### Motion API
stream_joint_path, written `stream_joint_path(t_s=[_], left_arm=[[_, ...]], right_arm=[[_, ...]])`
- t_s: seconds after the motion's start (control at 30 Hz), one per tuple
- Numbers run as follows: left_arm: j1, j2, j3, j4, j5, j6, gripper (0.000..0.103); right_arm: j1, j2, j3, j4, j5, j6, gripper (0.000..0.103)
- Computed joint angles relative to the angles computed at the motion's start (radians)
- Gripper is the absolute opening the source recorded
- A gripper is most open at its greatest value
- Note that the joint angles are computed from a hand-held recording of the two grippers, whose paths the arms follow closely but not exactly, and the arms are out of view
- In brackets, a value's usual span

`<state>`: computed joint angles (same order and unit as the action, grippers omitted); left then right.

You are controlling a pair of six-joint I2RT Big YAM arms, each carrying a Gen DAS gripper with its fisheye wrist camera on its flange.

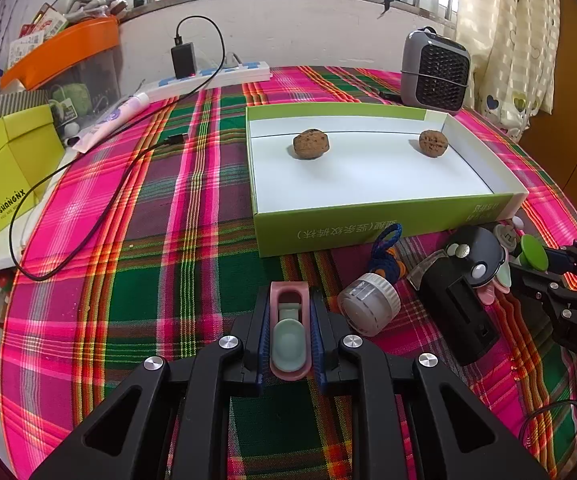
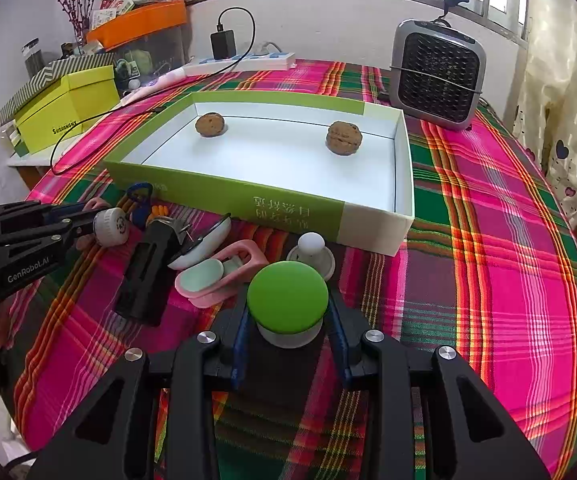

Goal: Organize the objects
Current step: 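Grasp the green mushroom object with the right tool while the left tool lifts the pink holder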

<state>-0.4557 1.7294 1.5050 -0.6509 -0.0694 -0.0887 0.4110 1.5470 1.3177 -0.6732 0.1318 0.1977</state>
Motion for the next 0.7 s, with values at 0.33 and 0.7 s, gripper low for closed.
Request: stream_joint_path(t_s=[0.33,0.7], left_arm=[[-0.001,0.000,0.001,-0.001,0.001,-0.002,0.016],[-0.003,-0.009,-0.007,0.008,-0.009,0.002,0.016]], right_arm=[[0.001,0.000,0.000,0.000,0.001,-0.001,0.035],[-0.005,-0.017,-0.018,0.036,-0.030,0.002,0.035]])
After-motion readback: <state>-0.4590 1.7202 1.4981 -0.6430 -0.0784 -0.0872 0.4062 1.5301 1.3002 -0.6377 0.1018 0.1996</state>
